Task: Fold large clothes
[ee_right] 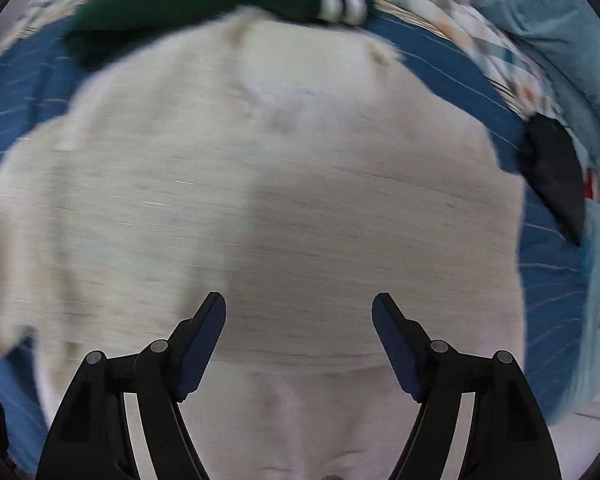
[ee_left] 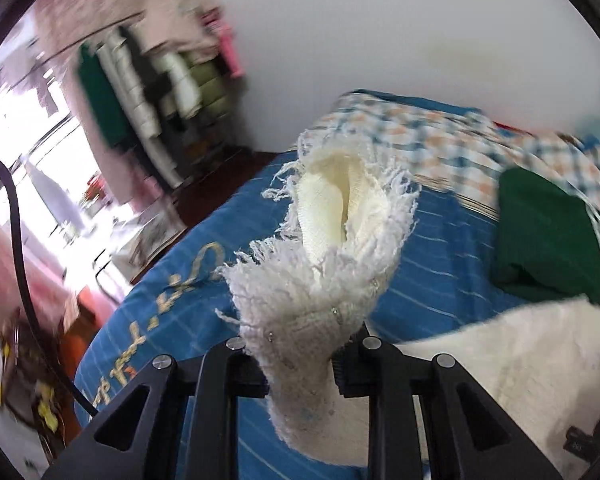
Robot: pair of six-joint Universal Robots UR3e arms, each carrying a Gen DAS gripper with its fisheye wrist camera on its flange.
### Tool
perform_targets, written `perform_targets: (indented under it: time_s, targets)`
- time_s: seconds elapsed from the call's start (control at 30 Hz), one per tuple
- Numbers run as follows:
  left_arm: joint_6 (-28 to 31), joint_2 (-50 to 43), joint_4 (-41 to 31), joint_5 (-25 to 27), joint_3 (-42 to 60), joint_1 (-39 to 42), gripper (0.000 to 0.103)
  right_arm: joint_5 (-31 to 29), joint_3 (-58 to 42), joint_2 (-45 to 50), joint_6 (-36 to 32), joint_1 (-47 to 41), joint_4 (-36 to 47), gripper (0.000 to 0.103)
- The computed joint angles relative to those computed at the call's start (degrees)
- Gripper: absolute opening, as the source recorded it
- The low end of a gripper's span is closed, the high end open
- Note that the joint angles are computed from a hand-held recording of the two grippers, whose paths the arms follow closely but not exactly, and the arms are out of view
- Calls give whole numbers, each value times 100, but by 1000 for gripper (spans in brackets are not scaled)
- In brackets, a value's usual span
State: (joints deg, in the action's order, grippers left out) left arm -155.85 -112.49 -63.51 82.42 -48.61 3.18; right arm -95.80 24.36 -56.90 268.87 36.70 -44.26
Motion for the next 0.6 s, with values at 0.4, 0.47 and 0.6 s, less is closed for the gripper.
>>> perform_targets:
  time_s: [0.4, 0.47, 0.6]
  targets:
    - [-725, 714, -828, 287, -863, -2860, 18, 138, 5262, -3708, 966, 69, -2160, 77]
    - [-1087, 517, -1088, 309, -626, -3486, 18, 245, 5835, -4563, 1457, 206, -1968, 77]
    - [-1764, -216, -1496, 516, 122, -4733, 18, 518, 6524, -5932, 2663, 830, -1466, 77]
